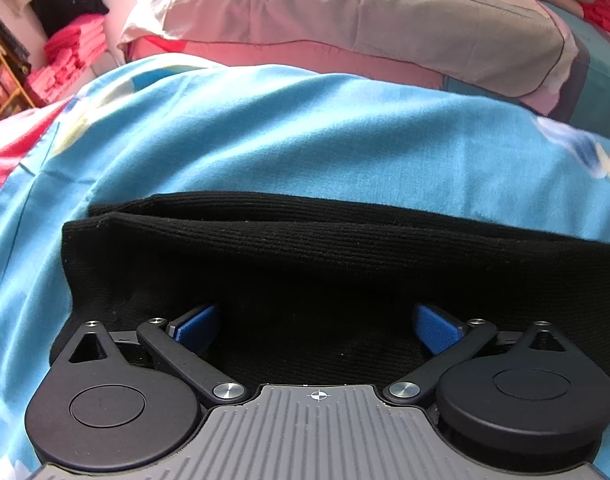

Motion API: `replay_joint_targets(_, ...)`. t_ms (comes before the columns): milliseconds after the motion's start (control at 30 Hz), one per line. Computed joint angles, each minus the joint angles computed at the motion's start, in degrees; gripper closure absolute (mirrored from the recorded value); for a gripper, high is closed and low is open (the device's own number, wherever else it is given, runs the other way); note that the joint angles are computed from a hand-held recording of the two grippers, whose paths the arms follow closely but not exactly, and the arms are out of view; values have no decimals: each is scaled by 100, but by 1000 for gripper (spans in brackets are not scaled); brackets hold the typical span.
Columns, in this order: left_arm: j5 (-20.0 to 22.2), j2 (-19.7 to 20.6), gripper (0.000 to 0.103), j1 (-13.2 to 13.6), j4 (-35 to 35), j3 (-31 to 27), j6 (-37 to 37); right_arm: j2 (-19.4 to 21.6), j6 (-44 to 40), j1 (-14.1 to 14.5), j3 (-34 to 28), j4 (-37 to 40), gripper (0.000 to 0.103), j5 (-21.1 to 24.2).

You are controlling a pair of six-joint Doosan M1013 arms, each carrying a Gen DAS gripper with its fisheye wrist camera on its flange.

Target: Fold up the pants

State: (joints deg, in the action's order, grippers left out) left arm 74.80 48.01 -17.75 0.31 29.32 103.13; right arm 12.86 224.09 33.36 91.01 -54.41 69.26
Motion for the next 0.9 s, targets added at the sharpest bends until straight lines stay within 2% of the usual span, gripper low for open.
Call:
replay_joint_targets(33,88,18,0,16,-44,-83,-44,-1,-64,-2,-48,-5,86,59)
replay_joint_targets(100,81,-37,0,64,-155,-83,-104,217,-718,72,-455,-77,86,638)
replay_joint_targets(200,-269,-256,0,152,-358,201,-33,882,-2758,308,-1438,-661,86,1681)
replay_joint_targets(267,-496,-378,0,183,-327,376,16,1368,-4030,489,-2046,-1346,85,1942)
replay_joint_targets(367,-682,-494,0,241,-354,545,64,1997,-5704,658,-2772,-2068,79,1721)
replay_joint_targets(433,-746,-540,0,269,-403,620,136,2351,-6628,726,-3142,-2109,75,1135)
replay_joint_targets(500,-787,-565,0,289,-416,673,211,2678,-8040,704,-3558,-1544,77,637)
replay_joint_targets(567,-735,-563,0,303,-397,667,233,2965,-9477,669,-3953,-763,83,499)
replay_joint_targets(600,-703,-570,0,316,-414,668,255,3071,-9865,665,-4093,-613,84,586)
replay_joint_targets(633,-689,-575,0,334,-458,662,288,3070,-9953,690,-4067,-733,84,589)
replay_joint_targets(767,-854,-649,0,362,-674,760,458,2852,-9434,713,-3783,-927,84,447)
replay_joint_targets(833,-844,-632,0,333,-808,718,495,2858,-9802,725,-3778,-786,84,340)
replay_joint_targets(900,-817,-608,0,292,-989,676,574,2732,-9822,823,-3526,-899,84,71)
